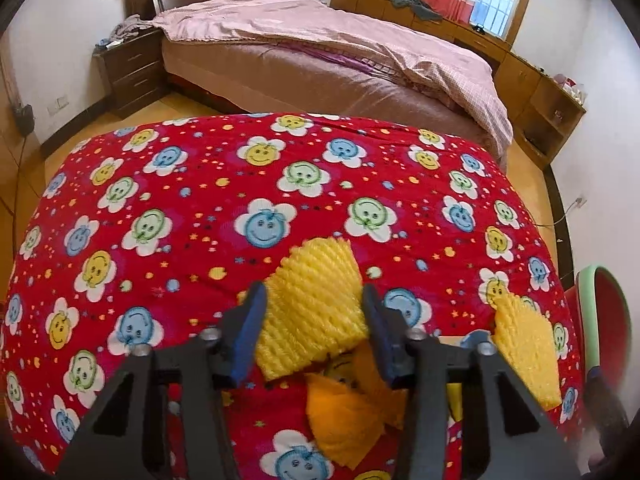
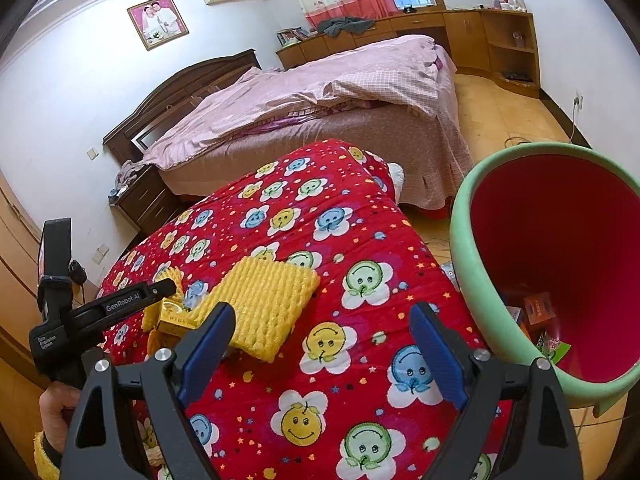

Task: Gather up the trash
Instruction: 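Grasp a yellow foam net with the left gripper while the right gripper grasps another, then carry both yellow foam nets over the red bucket and open both grippers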

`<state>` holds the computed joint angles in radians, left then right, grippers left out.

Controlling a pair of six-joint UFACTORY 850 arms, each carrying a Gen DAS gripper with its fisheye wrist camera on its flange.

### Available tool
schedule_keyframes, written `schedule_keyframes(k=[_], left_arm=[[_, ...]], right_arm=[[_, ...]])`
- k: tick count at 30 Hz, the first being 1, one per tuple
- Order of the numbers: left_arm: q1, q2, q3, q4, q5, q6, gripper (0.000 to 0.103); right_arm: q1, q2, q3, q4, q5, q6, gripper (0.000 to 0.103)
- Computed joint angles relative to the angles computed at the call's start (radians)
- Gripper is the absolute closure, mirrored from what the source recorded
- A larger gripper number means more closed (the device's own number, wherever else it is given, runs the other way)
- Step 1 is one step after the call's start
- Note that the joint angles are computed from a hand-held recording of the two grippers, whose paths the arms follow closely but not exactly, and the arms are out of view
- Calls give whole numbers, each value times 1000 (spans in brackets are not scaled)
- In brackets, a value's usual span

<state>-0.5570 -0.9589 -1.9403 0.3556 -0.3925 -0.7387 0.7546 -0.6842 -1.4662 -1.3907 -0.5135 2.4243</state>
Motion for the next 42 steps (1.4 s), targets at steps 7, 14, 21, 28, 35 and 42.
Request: schedule_keyframes(k=[7,14,21,28,35,42], left_arm=[[35,81,127,-153,101,112,77],[45,184,287,-92,187,31,77],[54,266,422,-64,264,-40,77],[59,287,470,-76,284,-32,77],[59,300,496,-167,305,63,77],[54,323,521,-334,326,234,77]], right_arm=[[7,-6,-19,25,-3,-40,13],[23,-29,-73,53,-3,-121,13],[8,-84,-151,151,4,-215,13],[-14,-171,-278,352,0,-450,13],[-22,-189,-291,423,-2,-500,58],[-5,-116,-184,226,5,-291,78]])
